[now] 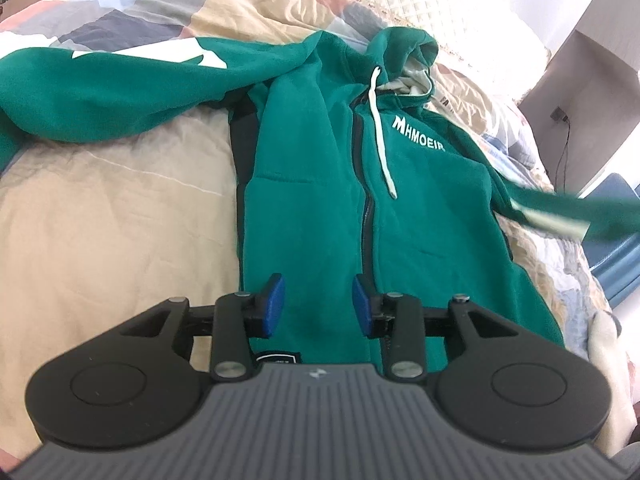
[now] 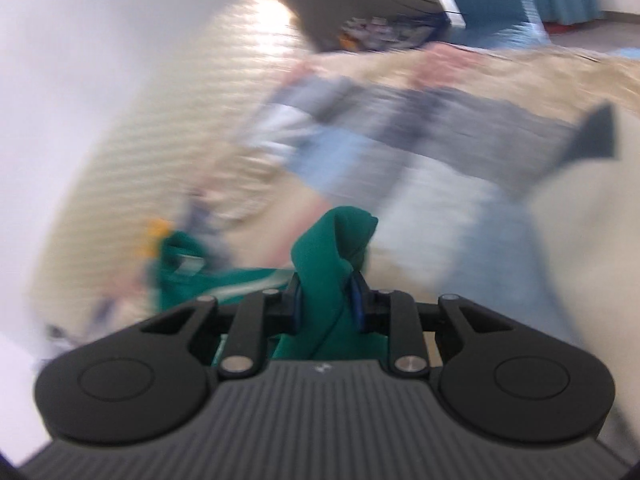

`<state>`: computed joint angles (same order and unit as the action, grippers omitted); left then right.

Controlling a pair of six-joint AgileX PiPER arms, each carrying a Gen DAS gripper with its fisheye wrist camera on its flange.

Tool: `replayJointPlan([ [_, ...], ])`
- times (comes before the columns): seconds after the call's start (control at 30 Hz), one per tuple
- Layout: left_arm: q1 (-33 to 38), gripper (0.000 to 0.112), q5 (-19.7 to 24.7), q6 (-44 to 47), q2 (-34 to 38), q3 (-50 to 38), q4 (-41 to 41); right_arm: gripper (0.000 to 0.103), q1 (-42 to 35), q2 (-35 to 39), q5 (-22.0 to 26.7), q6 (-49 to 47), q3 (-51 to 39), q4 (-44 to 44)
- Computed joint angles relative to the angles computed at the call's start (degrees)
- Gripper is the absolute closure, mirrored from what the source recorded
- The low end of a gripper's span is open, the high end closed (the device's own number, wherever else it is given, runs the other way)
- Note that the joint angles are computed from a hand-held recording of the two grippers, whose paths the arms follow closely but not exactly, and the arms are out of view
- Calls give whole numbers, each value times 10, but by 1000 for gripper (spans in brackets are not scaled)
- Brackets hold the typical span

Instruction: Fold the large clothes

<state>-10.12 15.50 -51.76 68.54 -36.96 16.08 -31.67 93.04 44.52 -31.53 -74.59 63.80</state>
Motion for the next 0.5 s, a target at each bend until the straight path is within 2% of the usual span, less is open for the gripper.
replayJointPlan([
  [0.17,10,68,-11,16,-9,5,-20,77,34,-43,92,76,-102,21],
  [0.3,24,68,-20,43,-16,11,-56,77,89,-79,118,111,-139,50],
  [0.4,40,68,-27,67,-26,18,-88,77,164,-112,93,90,-116,50],
  [0.5,69,66,-38,142,-40,29,-174,76,268,-148,20,56,-47,13],
])
